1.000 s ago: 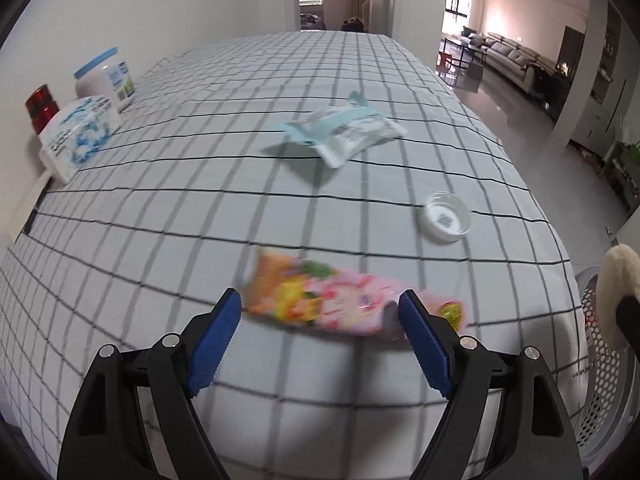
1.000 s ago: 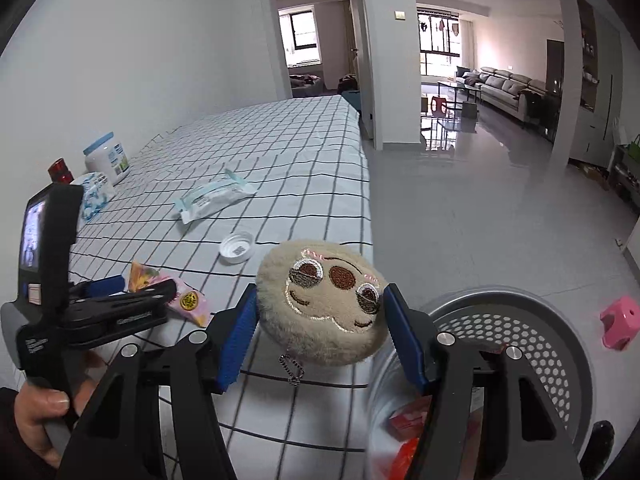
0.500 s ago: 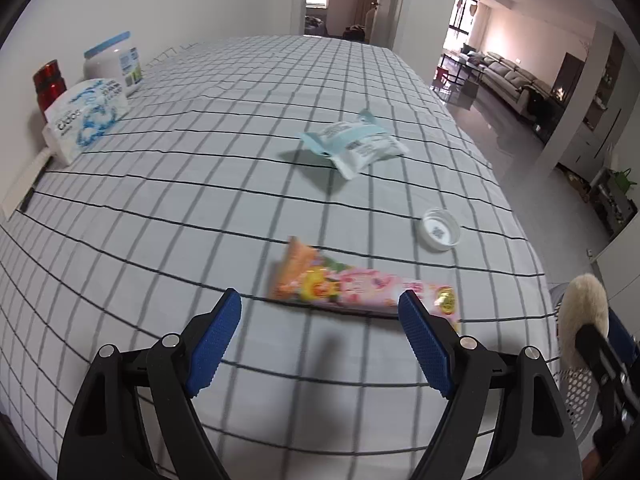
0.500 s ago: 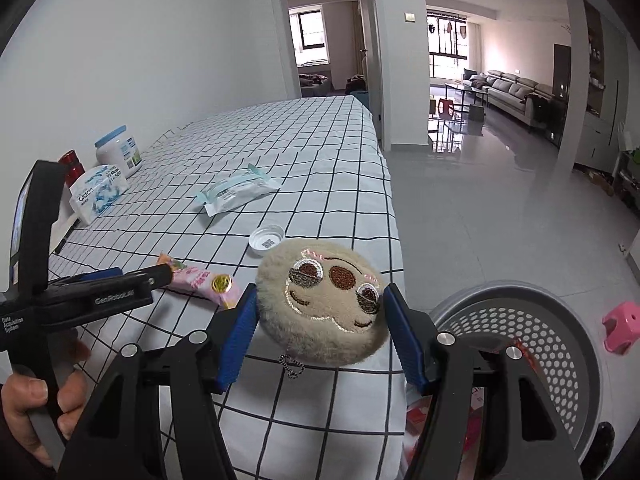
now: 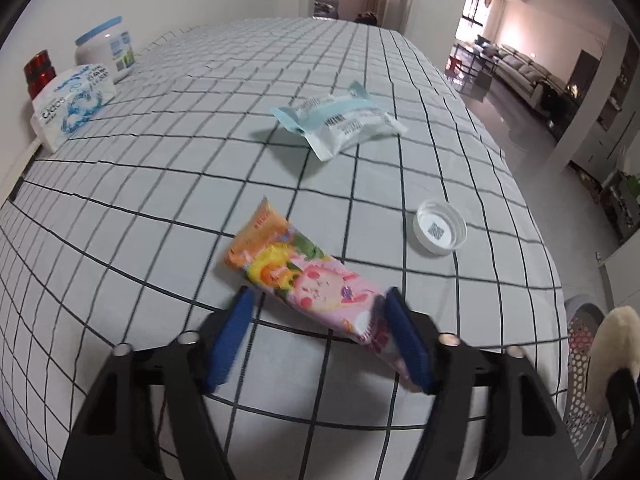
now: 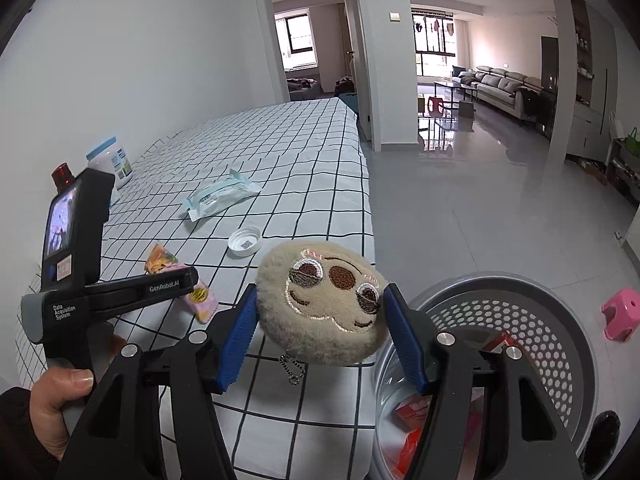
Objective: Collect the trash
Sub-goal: 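Grasp the pink snack wrapper with left while right holds the plush ball, then carry the snack wrapper and plush ball over the grey basket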
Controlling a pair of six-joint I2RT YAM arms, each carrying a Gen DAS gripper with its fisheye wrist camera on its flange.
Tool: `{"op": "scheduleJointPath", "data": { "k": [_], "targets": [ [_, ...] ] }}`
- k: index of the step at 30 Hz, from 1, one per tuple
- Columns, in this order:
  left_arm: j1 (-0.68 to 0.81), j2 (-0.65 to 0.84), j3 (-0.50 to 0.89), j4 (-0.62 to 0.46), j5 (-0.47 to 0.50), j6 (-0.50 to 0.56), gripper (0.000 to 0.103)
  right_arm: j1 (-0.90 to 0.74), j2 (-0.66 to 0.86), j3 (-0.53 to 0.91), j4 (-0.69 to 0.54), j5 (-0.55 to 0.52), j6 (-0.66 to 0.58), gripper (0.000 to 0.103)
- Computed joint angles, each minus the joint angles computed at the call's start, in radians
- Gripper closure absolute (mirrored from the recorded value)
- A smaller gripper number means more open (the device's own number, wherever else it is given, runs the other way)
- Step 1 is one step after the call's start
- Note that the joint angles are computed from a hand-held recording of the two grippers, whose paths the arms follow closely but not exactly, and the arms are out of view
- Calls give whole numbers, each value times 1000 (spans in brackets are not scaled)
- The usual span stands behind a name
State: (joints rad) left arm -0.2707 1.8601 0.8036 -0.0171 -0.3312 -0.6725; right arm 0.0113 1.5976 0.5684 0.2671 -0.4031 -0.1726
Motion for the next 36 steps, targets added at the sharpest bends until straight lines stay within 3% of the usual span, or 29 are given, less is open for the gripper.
{"op": "scheduleJointPath", "data": {
  "k": [3,5,11,26,36],
  "targets": [
    [-10,-12,-23,28,0,32,59,3,17,0,12,3,6,42],
    [-14,-25,-43,52,24,59,78,4,29,1,19,5,11,42],
    [-49,-81,-103,89,52,130,89,-7,33,-14,27,-1,22,42],
    [-229,-208,-149,82,8,149,90,-164,-31,-85,0,-35,-21,42],
    [-383,-98,2,69,0,174,90,-357,-42,-86,-45,-71,-114,42]
  ]
}}
